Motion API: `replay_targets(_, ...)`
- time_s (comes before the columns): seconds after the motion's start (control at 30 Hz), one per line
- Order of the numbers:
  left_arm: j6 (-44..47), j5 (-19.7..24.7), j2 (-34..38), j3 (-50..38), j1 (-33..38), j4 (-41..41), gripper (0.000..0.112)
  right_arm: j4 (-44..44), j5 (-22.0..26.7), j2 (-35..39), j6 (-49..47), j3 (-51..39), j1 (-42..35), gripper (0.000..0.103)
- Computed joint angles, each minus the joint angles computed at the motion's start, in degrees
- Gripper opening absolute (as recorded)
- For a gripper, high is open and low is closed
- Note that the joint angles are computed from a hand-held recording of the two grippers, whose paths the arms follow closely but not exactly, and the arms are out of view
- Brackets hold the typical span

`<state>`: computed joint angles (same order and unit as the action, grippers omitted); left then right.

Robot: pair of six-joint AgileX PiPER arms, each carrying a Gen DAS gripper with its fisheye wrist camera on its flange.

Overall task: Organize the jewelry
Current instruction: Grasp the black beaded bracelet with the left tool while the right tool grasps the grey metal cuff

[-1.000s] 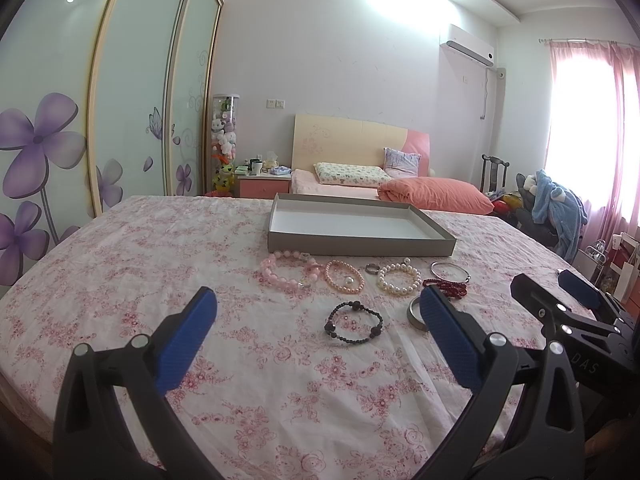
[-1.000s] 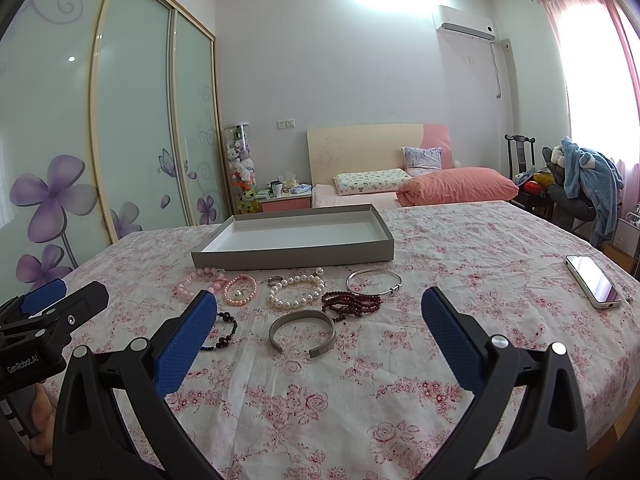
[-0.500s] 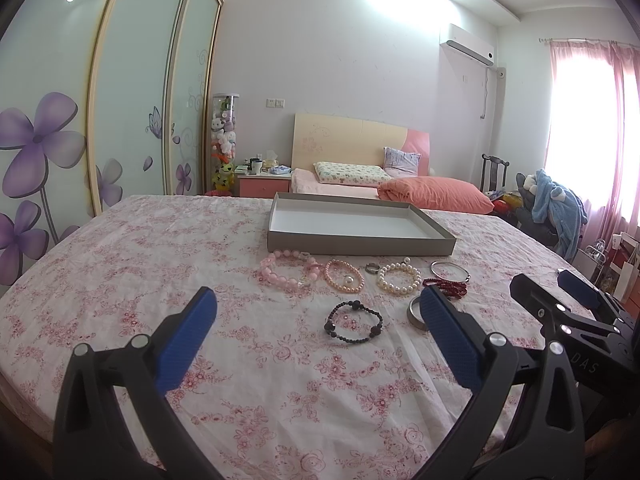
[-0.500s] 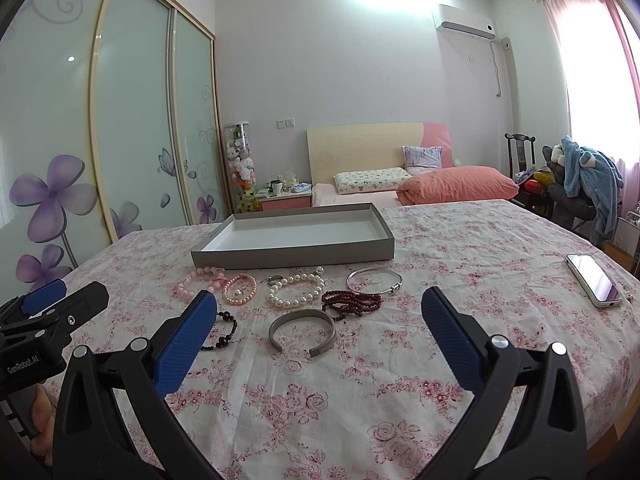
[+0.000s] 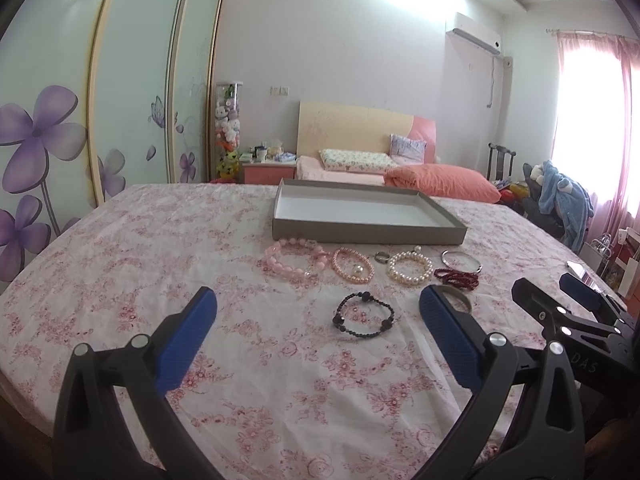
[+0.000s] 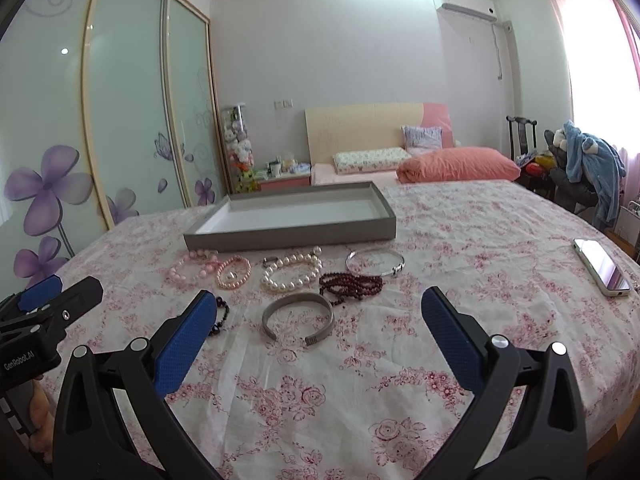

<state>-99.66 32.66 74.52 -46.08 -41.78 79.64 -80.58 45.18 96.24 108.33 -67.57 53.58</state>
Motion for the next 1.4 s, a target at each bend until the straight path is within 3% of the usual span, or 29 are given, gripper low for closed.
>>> replay_targets(0.17, 9.35, -2.46, 3.26, -3.77, 3.61, -7.78, 0.099, 9.15, -4.20, 1.82, -8.64, -3.55, -3.28, 0.101)
replay_targets(0.33, 22.86, -4.78, 6.98, -8.87, 8.75, -20.85, 0.099, 24.94, -7.09, 5.50, -25.31, -10.57, -7.39, 0.101)
replay_targets(0.57, 35.24, -6.59, 9.55, -12.70, 13.30, -32.91, 0.099, 43.49, -0.92, 14.28, -46.00, -24.49, -10.44, 0.097)
replay_targets(0.7, 39.24, -6.22, 10.78, -14.42, 14.10, -36.60, 0.099, 50.19, 3.99, 19.18, -52.89, -32.05, -11.59, 0.087)
replay_targets(0.97, 47.48, -6.88, 11.89, -16.10, 16.34, -45.47, 0.099, 51.53, 10.12, 24.70, -57.11, -41.59, -11.03, 0.078)
replay_targets(1.07, 49.79, -6.75, 12.36, -16.72, 16.35, -47.52, 0.099, 51.28, 9.50, 24.31, -57.19, -41.14, -11.04, 0.068)
replay_targets(1.3, 54.13, -5.36, 14.96, -19.43, 14.61, -50.67, 0.098, 49.71, 5.47, 19.44, -55.05, -32.92, -11.74, 0.068)
replay_targets(1.4, 57.58, -3.50, 17.23, -21.95, 13.49, -52.73, 0.085, 48.96, 3.83, 17.22, -53.27, -29.14, -12.77, 0.068)
